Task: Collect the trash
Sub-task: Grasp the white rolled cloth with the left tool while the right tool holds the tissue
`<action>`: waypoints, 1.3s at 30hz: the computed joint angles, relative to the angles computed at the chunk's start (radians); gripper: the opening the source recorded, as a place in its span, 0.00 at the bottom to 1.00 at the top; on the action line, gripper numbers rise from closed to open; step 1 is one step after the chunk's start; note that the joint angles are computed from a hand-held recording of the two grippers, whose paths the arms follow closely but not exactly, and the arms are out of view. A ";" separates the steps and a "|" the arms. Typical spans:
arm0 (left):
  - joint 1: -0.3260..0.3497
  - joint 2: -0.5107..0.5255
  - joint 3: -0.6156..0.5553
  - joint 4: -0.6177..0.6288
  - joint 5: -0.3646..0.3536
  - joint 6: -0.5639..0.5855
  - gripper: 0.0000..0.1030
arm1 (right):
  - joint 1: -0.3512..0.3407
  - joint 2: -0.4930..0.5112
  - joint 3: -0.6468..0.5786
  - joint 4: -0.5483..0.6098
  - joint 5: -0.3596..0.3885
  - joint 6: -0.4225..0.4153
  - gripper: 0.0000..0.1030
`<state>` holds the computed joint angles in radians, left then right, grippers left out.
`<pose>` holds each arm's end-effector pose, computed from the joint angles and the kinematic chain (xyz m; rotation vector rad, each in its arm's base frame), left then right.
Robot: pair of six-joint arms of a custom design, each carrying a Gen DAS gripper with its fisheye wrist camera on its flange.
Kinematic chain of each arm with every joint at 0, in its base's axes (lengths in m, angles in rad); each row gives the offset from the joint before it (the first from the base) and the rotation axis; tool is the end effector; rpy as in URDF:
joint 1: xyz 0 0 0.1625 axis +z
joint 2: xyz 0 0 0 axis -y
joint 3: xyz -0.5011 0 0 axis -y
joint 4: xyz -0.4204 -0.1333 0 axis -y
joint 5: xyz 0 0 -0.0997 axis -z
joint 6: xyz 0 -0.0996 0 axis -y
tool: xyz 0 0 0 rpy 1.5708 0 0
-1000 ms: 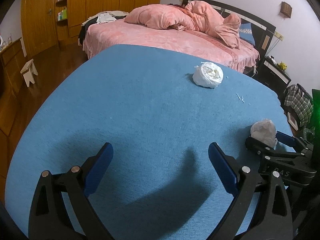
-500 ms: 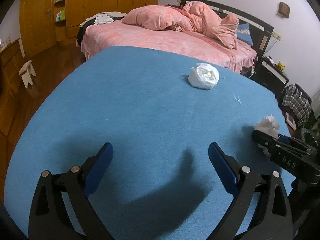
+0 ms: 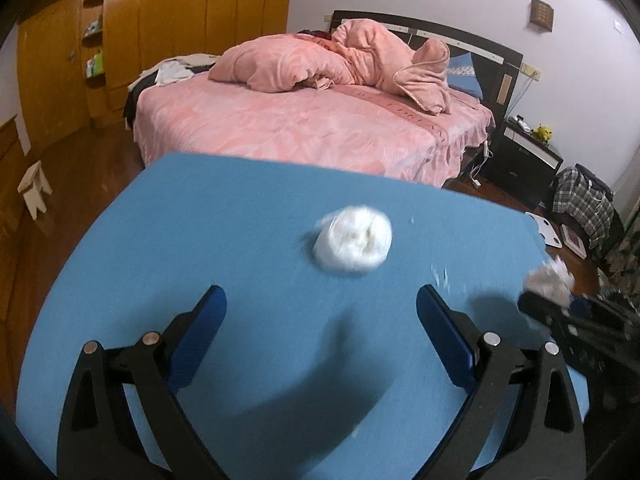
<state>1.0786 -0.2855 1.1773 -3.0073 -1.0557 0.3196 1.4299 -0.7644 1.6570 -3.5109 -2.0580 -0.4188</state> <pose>-0.2528 -0.8573 -0.0460 0.8421 2.4389 -0.7744 -0.0197 -0.7562 0.2243 -0.0080 -2.2153 1.0667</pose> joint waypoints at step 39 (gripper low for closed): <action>-0.005 0.182 -0.322 0.218 0.036 0.045 0.34 | -0.037 0.001 -0.033 0.083 0.004 0.046 0.44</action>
<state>1.0739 -0.1031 0.8552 -2.7895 -1.0197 0.3644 1.3934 -0.7637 1.6236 -3.4276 -2.0542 -0.3724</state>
